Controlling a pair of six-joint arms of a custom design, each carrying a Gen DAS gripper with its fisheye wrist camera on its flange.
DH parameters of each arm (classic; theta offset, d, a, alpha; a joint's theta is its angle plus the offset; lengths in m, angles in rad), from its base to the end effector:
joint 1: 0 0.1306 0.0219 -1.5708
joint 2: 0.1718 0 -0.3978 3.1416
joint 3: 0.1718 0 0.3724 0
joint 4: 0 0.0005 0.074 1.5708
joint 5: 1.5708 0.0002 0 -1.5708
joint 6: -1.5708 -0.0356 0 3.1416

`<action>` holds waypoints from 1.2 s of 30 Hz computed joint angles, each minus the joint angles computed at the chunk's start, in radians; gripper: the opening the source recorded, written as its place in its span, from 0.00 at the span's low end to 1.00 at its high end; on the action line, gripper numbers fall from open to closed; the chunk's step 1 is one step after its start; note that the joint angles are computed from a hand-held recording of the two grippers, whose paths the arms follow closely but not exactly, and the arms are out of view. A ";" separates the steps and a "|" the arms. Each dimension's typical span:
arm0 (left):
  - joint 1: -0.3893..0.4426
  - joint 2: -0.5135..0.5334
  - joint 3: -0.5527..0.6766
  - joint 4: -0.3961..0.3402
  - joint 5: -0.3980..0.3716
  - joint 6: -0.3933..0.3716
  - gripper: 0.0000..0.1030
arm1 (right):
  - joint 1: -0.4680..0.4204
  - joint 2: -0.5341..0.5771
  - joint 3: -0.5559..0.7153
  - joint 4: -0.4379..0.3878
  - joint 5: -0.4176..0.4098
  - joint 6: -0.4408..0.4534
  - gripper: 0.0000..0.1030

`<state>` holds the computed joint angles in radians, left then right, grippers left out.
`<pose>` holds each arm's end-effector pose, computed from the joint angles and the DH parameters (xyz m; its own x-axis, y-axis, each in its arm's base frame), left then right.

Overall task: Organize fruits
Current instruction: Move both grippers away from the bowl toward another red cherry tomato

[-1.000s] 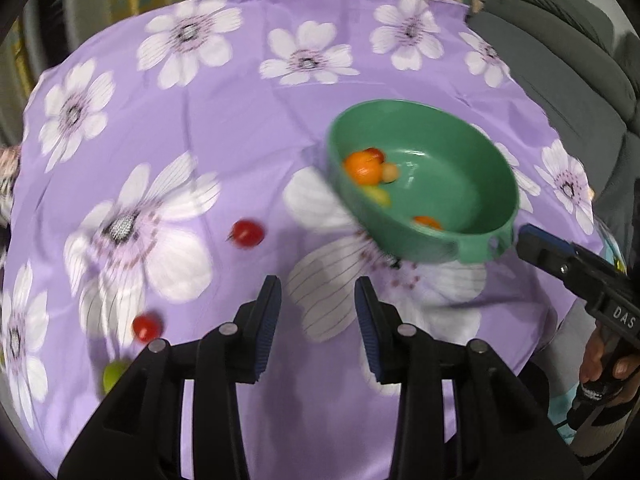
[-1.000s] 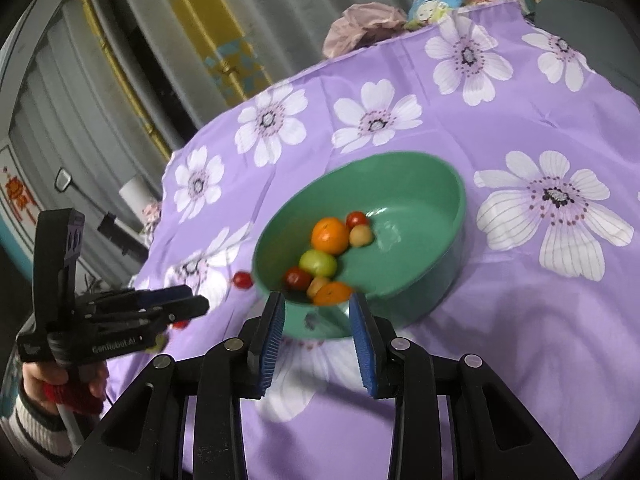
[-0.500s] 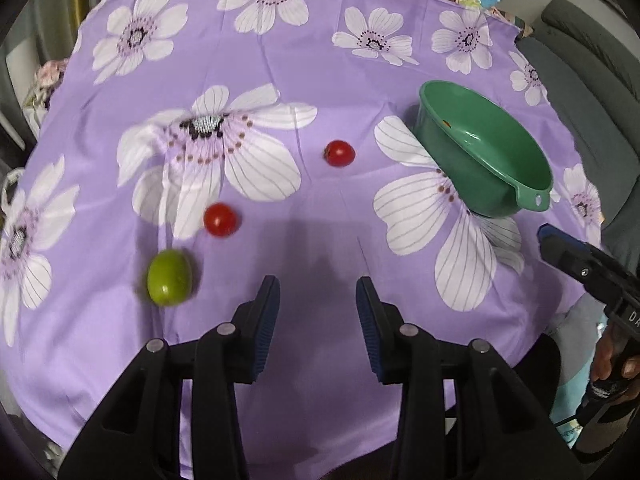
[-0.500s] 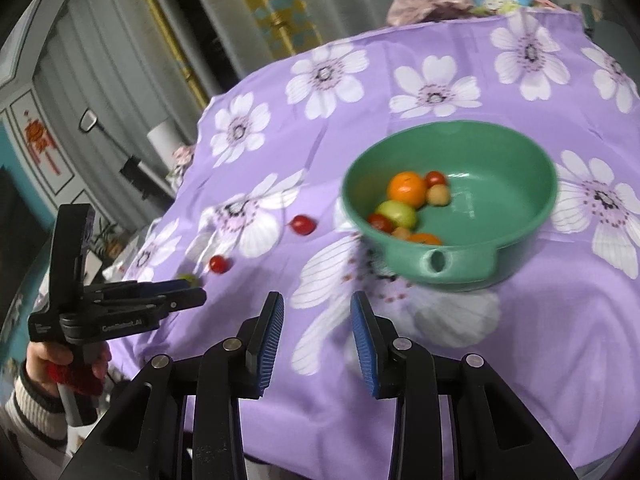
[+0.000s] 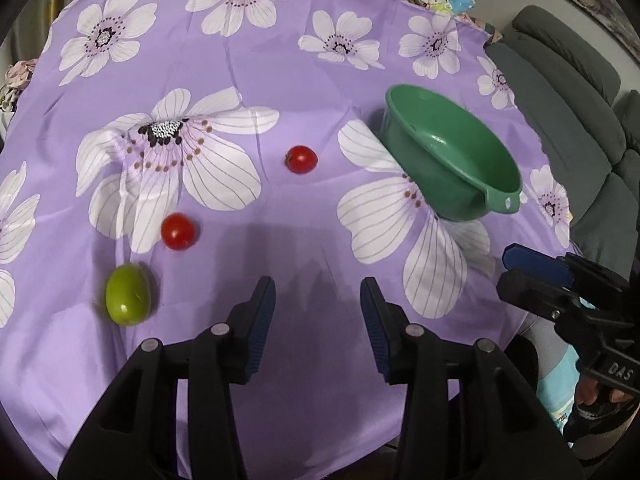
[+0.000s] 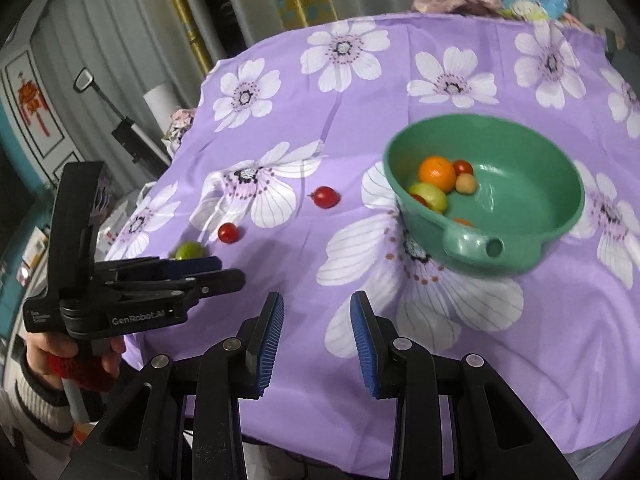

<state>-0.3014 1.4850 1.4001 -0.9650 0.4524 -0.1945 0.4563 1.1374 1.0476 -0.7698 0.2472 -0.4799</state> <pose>0.4533 -0.1577 0.4033 -0.7209 0.4062 -0.5616 0.6259 0.7295 -0.2758 0.3278 0.1506 0.3991 -0.7343 0.1383 -0.6646 0.0622 0.9886 0.1369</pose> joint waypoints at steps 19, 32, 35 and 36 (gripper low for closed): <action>0.084 0.023 -0.014 0.028 0.077 -0.039 0.49 | 0.092 0.120 0.124 -0.076 0.082 0.003 0.34; 0.175 0.036 0.011 0.060 0.058 -0.031 0.51 | 0.056 0.223 0.148 -0.021 -0.027 0.014 0.42; 0.180 0.056 0.028 0.058 0.054 -0.025 0.51 | 0.043 0.241 0.158 -0.024 -0.039 0.013 0.42; 0.178 0.066 0.038 0.054 0.051 -0.025 0.51 | 0.037 0.248 0.162 -0.024 -0.041 0.015 0.42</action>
